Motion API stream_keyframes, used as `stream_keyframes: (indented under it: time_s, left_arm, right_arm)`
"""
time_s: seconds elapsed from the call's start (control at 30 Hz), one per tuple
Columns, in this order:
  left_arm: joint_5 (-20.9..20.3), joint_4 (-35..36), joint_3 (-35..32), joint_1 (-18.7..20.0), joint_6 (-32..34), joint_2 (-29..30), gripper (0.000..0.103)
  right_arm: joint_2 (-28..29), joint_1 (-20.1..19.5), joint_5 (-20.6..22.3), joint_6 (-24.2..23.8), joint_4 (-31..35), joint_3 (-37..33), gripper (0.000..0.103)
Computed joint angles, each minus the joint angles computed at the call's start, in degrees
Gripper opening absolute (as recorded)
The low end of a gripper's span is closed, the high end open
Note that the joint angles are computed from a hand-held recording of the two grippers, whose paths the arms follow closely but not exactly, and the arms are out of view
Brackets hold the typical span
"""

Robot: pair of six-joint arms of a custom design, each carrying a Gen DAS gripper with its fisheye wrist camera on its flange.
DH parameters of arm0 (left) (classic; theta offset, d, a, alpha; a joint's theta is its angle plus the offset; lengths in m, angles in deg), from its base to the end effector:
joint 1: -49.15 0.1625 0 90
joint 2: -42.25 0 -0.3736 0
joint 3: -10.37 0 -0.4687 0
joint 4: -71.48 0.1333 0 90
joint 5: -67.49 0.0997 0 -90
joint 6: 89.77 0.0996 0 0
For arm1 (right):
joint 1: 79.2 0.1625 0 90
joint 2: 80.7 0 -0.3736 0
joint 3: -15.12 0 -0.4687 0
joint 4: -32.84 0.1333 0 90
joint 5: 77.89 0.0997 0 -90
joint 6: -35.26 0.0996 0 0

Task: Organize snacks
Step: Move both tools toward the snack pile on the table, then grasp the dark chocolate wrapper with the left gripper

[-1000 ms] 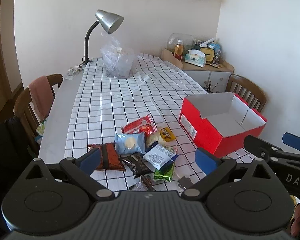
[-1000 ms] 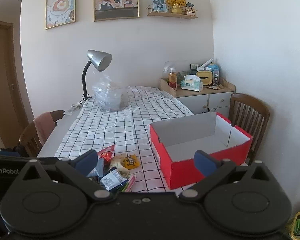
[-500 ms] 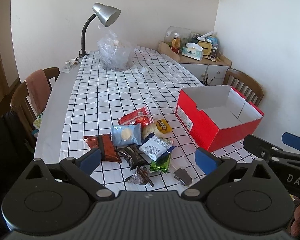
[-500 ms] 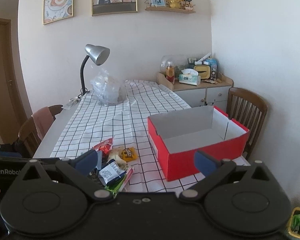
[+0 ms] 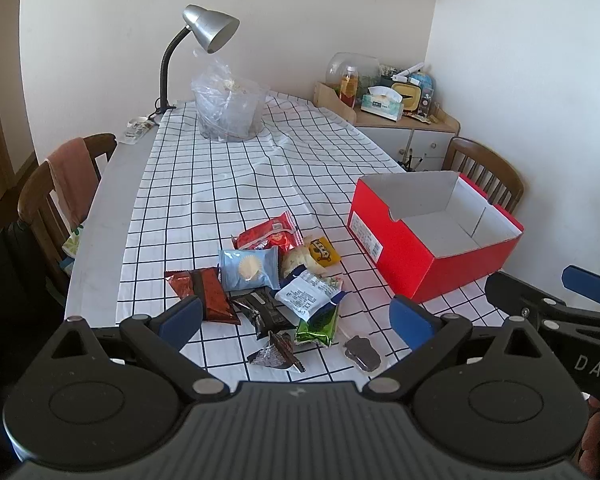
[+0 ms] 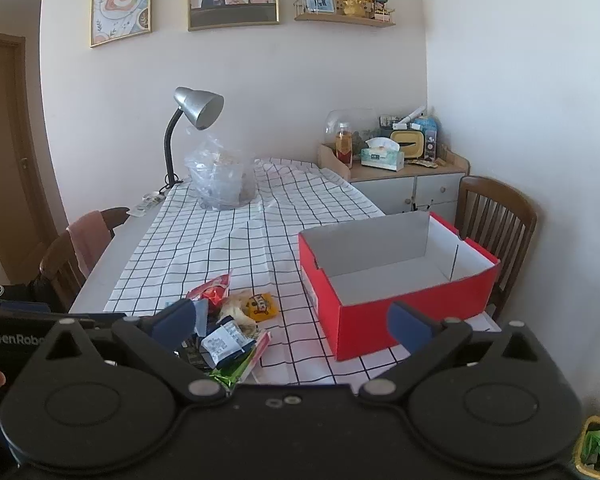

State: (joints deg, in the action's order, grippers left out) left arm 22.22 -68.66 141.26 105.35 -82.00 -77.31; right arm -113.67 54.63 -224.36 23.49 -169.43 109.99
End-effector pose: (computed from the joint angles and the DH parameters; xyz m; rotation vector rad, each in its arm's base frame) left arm -0.0520 -0.4433 0.4027 0.5129 2.3062 -1.0191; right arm 0.4796 -0.4270 -0.0059 0.5123 -2.1129 1.2653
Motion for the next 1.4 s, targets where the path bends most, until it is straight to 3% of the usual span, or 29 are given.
stream_keyframes:
  time_s: [0.47,0.93,1.1,1.23,1.4]
  left_arm:
    - [0.2,-1.3,-0.7,0.4,-0.4,1.9,0.1]
    - [2.0,-3.0,-1.7,1.1,-0.7,4.7,0.1]
    - [2.4,-3.7,-2.5,2.0,-0.7,6.4,0.1]
    - [3.3,-3.9,-3.4,3.0,-1.3,8.2,0.1]
    - [3.8,-1.5,-5.9,5.7,-5.2,11.0,0.1]
  right_arm:
    - [-0.2,-0.7,1.6,-2.3,-0.5,0.2,0.103]
    - [-0.9,-3.0,6.2,-2.6,1.5,0.3,0.101]
    - [-0.7,-4.2,8.1,-3.3,2.3,0.0,0.1]
    - [0.8,-5.3,7.2,-5.6,2.1,-1.5,0.1]
    - [0.0,-7.7,9.2,-5.1,5.7,-0.2,0.098]
